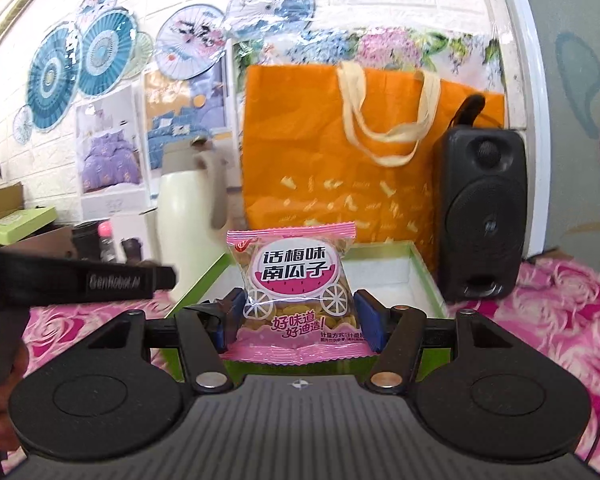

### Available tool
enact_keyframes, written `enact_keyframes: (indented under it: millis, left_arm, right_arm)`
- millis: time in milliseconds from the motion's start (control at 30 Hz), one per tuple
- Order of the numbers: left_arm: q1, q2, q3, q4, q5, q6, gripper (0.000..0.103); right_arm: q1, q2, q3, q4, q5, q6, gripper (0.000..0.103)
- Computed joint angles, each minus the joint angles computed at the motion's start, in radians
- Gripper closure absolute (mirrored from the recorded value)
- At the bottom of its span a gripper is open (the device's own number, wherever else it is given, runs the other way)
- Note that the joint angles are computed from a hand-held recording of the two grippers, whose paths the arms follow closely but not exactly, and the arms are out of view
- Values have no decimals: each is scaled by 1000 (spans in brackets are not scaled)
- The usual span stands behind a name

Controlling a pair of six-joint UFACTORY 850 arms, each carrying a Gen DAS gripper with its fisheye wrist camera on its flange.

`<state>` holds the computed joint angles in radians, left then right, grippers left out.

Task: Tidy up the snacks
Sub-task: 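Lower round brown snack into box, open left gripper while right releases pink bag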

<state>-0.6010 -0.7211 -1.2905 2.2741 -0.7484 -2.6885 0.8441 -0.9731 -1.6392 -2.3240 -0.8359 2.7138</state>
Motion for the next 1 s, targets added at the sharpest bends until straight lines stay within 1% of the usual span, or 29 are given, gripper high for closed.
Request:
enact_keyframes:
  millis: [100, 200, 267, 300, 333, 367, 467, 500, 567, 700, 800, 900, 1000]
  left_arm:
    - [10, -17, -29, 2, 19, 0, 73]
    - [12, -39, -63, -12, 15, 19, 73]
    - [15, -58, -94, -3, 16, 34, 72]
    - [14, -76, -118, -24, 6, 65, 72]
    - [13, -93, -140, -39, -11, 86, 72]
    - [15, -107, -161, -45, -11, 99, 72]
    - [32, -146, -207, -9, 2, 45, 72]
    - [35, -162, -224, -9, -11, 32, 72]
    - [35, -200, -274, -63, -31, 79, 72]
    - [43, -233, -319, -89, 13, 91, 72]
    - [42, -246, -330, -91, 11, 111, 72]
    - [46, -252, -339, -78, 35, 99, 71]
    - [48, -270, -364, -103, 50, 138, 70]
  right_arm:
    - [-12, -1, -8, -3, 4, 18, 5]
    - [-24, -7, -14, -34, 10, 58, 5]
    - [-40, -19, -35, -69, 39, 72, 5]
    - [-47, -30, -57, -70, 55, 57, 5]
    - [-54, -44, -82, -61, 65, 36, 5]
    - [-60, -59, -107, -49, 71, 17, 5]
    - [-73, -94, -155, -15, 73, -6, 5]
    - [-76, -102, -163, -11, 72, 0, 5]
    - [-81, -118, -179, -2, 66, 19, 5]
    - [-86, -141, -205, 13, 69, 61, 5]
    - [-87, -148, -215, 22, 70, 103, 5]
    - [-88, -166, -246, 46, 101, 52, 5]
    - [-94, -186, -285, 91, 149, 7, 5]
